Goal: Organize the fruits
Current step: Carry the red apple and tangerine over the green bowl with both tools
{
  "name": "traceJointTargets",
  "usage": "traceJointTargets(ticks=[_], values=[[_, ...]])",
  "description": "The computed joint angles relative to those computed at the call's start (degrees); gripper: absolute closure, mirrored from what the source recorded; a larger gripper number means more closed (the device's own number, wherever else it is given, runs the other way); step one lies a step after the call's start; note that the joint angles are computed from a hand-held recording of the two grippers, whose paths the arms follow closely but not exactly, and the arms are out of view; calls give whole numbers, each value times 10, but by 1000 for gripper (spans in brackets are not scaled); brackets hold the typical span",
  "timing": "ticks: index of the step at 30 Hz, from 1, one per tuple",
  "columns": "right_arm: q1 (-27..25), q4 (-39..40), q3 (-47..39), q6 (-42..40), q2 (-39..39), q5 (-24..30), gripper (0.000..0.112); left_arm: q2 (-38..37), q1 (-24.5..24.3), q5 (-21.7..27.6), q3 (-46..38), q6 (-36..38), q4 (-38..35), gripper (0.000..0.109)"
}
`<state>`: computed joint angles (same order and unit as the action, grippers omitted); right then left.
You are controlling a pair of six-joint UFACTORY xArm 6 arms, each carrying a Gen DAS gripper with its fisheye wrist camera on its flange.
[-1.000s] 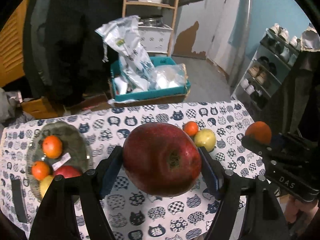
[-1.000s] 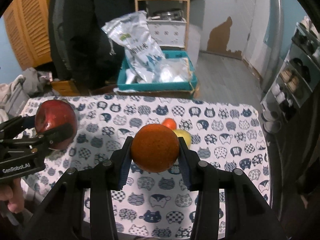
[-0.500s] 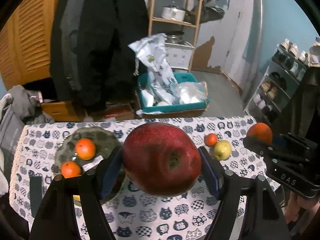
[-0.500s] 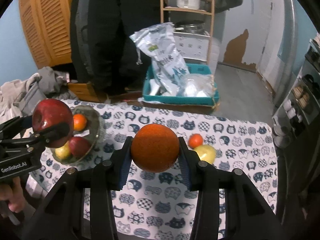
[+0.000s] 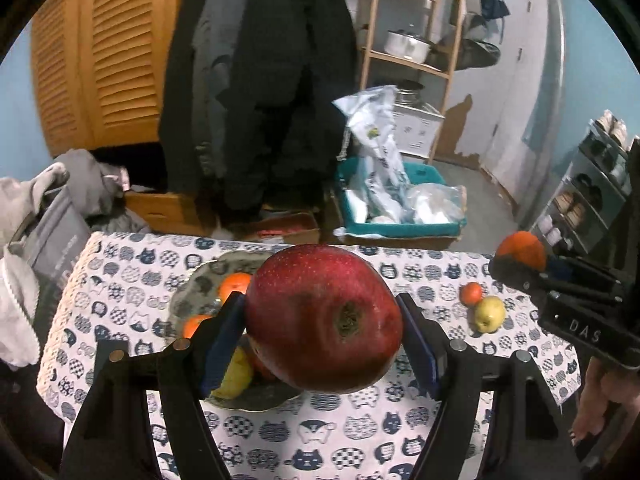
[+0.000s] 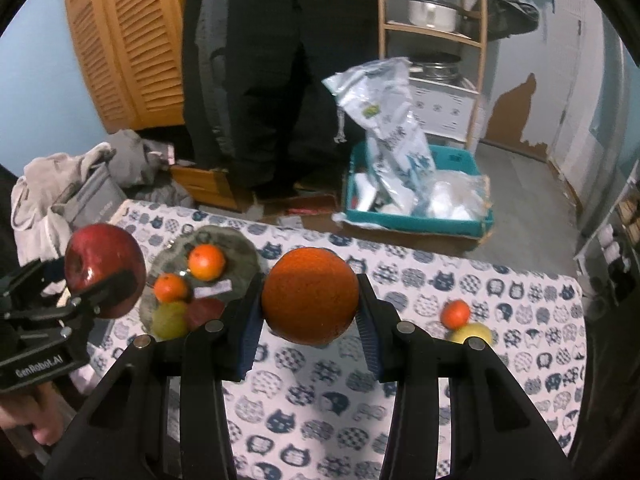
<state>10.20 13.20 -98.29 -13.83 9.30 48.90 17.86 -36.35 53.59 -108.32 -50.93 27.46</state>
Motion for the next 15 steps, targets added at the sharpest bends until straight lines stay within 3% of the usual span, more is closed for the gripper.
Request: traceJointTargets(ticks=[15], values=[[68,-4,-138,18,119,42,70,-82,58,-15,137,-32,9,32]])
